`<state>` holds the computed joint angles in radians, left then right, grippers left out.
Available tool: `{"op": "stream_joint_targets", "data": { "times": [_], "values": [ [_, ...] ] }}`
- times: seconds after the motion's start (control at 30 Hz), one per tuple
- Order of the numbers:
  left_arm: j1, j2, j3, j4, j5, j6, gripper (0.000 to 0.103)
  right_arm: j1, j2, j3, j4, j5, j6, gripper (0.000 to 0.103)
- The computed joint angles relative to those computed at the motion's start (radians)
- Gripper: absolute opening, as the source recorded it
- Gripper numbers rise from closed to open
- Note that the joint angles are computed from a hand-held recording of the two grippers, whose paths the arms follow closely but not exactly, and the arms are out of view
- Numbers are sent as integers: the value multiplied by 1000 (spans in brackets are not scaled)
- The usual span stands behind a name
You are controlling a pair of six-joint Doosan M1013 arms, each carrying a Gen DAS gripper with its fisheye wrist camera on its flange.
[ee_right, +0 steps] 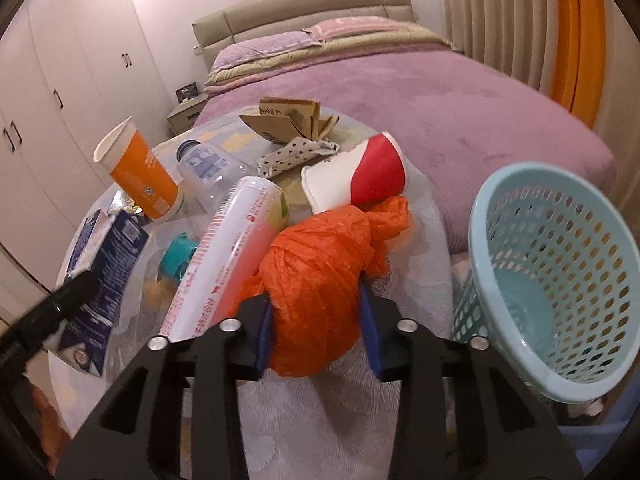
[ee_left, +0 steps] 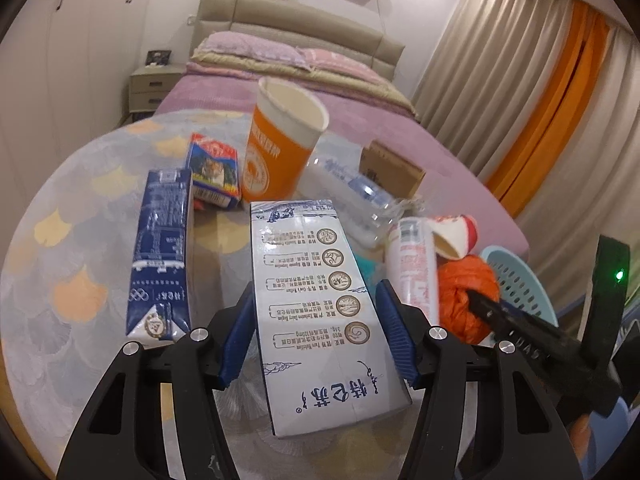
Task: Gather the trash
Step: 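Grasp the white milk carton with the left tool while the right tool grasps the orange bag, then carry both items over the blue basket and open both tools to drop them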
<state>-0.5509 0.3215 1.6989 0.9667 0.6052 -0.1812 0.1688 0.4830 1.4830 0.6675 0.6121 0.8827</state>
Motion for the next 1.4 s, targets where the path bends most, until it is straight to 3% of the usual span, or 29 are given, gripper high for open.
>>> {"op": "stream_joint_targets", "data": {
  "times": [0.4,0.67,0.8,1.07,1.13,1.4],
  "values": [
    [-32,-18,-20,187,-1,-78,57,-39,-72,53,189,-44,-175,29],
    [-46,29,-107,209,-69,27,57,-91,-98,63,249,-100,-181,29],
    [-46,65,-159,176,-122,107,57,-120,-97,55,212,-127,-113,29],
    [-36,167,-298,-93,-227,421,57,-174,-52,3,-35,-126,223,29],
    [-33,200,-342,-190,-240,530,57,-183,-36,-15,-162,-117,361,29],
    [-29,328,-511,-560,-194,933,57,-219,39,-79,-294,9,564,30]
  ]
}}
